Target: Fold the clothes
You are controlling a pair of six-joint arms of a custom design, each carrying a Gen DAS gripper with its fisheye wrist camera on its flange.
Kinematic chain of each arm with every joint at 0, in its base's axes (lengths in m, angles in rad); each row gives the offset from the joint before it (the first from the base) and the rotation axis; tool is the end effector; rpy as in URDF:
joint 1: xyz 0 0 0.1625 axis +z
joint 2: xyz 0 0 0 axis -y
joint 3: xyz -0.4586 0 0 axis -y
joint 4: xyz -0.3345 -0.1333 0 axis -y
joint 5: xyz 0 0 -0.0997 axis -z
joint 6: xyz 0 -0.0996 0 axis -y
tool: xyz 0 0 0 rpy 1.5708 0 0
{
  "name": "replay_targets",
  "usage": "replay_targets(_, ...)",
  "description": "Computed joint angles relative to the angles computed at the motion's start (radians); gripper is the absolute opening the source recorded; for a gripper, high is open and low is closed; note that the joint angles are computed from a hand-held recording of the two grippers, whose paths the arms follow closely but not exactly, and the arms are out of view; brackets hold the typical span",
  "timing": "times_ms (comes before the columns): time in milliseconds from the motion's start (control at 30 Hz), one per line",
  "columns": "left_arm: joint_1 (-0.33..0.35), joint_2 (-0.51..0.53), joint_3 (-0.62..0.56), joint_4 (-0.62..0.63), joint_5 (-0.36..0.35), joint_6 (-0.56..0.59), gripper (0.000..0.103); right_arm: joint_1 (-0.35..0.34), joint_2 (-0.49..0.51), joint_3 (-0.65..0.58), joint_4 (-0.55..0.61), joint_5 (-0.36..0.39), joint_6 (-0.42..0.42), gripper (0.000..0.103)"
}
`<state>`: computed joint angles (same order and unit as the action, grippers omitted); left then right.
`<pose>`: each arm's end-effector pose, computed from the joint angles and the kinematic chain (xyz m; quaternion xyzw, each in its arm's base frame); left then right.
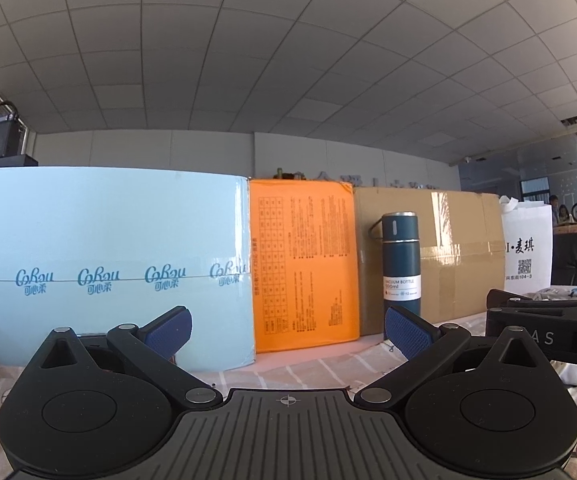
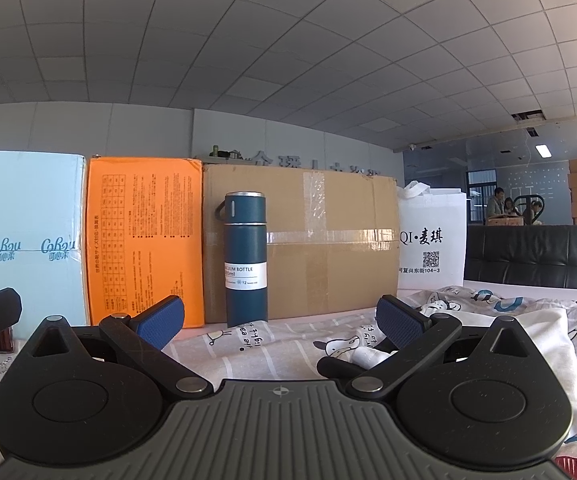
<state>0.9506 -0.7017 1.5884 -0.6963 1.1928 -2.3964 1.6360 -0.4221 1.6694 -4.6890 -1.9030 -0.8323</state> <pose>-0.2299 -0.6145 0.0839 0.3850 0.6631 -0.6151 0.1836 0.1387 -0.5773 0.1563 0.1340 -0.5851 0.6994 0.3880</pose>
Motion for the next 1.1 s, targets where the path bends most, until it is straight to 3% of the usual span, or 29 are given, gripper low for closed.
replay_targets(1100,-0.006,-0.007,0.012,-0.002,-0.01,0.004,0.103,-0.002,-0.008,0.024,0.019,0.02,0.007,0.103)
